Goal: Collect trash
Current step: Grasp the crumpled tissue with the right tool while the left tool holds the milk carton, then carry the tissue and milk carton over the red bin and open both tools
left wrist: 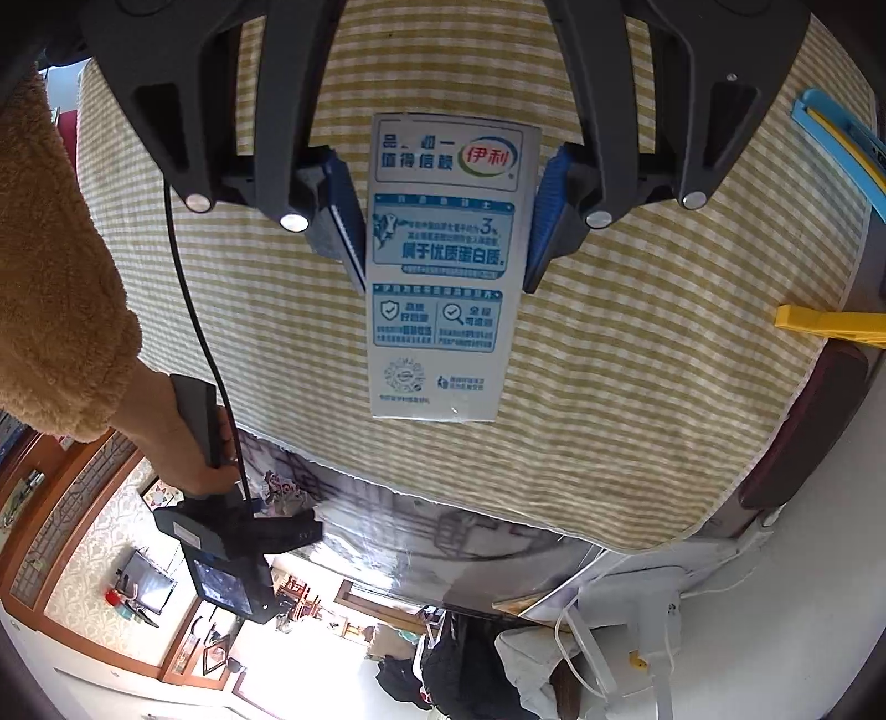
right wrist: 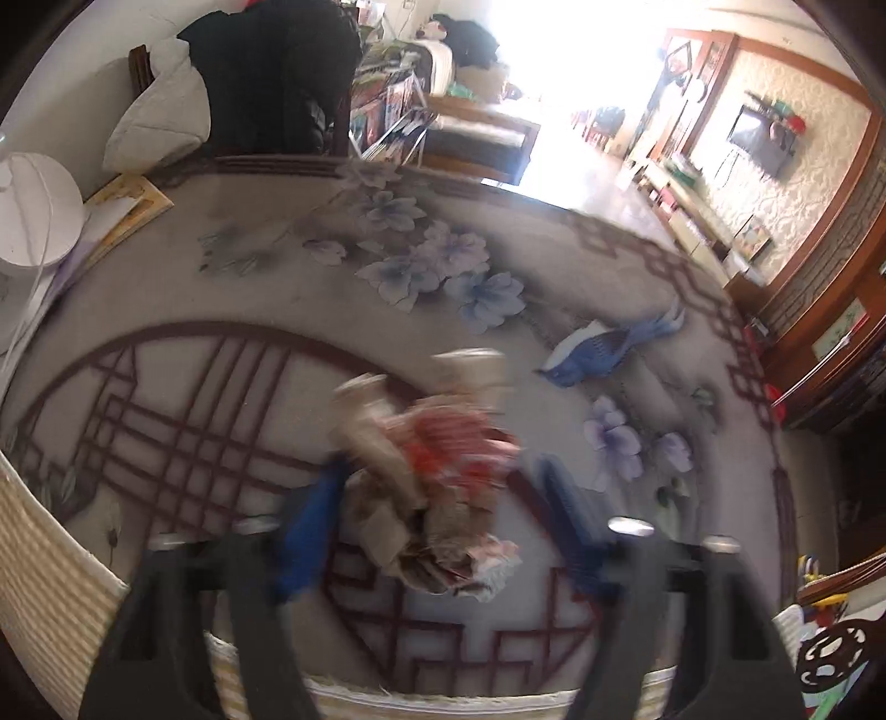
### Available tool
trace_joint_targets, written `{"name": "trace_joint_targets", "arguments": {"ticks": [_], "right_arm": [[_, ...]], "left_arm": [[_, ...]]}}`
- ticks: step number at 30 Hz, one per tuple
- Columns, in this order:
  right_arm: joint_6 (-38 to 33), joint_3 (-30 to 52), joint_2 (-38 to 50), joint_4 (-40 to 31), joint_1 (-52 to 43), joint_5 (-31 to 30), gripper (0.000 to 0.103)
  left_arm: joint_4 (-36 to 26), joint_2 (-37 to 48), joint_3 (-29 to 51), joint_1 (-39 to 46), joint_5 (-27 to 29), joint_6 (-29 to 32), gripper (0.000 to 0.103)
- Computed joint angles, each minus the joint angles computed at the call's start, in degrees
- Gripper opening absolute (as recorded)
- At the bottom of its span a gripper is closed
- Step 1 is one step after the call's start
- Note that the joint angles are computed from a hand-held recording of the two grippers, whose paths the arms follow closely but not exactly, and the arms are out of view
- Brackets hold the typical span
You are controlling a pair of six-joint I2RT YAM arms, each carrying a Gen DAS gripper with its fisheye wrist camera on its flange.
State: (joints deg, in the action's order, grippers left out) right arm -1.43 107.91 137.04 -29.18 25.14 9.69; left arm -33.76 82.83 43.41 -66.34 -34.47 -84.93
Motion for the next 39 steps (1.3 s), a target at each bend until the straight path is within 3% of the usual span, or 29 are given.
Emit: {"name": "trace_joint_targets", "arguments": {"ticks": [2,4,5,10,16,22,28,33,39], "right_arm": [[-0.14,-1.68,-1.07,0.94,-0.49,-0.77,0.033],[-0.12,-6.29,-4.81,2.87,-2.04,-5.25,0.026],[0.08,-8.89,-7.22,3.34,-3.09,-8.51,0.006],[-3.28,-25.06,-22.75,5.27,-6.73,-17.16,0.006],[-7.04,-47.44,-47.79,1.18,-12.5,-28.85,0.006],[-13.53,-67.7,-76.41,-8.49,-22.67,-36.25,0.006],[-21.41,-77.08,-97.69,-22.41,-37.15,-42.47,0.006],[-38.21,-75.62,-98.16,-35.2,-56.65,-52.19,0.006],[-70.2,-65.76,-82.48,-49.37,-86.98,-59.34,0.007]], "left_arm": [[0.5,0.6,0.01,0.37,0.7,0.45,0.051],[1.1,1.08,-0.04,0.45,1.38,0.42,0.051],[1.38,1.3,-0.03,0.57,1.59,0.61,0.051],[1.05,2.65,0.68,0.92,1.74,0.87,0.051],[-1.52,3.67,2.04,-0.41,-0.05,-0.88,0.051],[-8.67,7.89,7.59,-4.07,-2.38,-2.14,0.051],[-20.19,12.53,18.03,-10.54,-4.46,-9.09,0.051],[-27.01,18.54,31.04,-14.61,-6.96,-9.44,0.051],[-27.67,28.07,48.8,-14.94,-9.73,-0.37,0.051]]}}
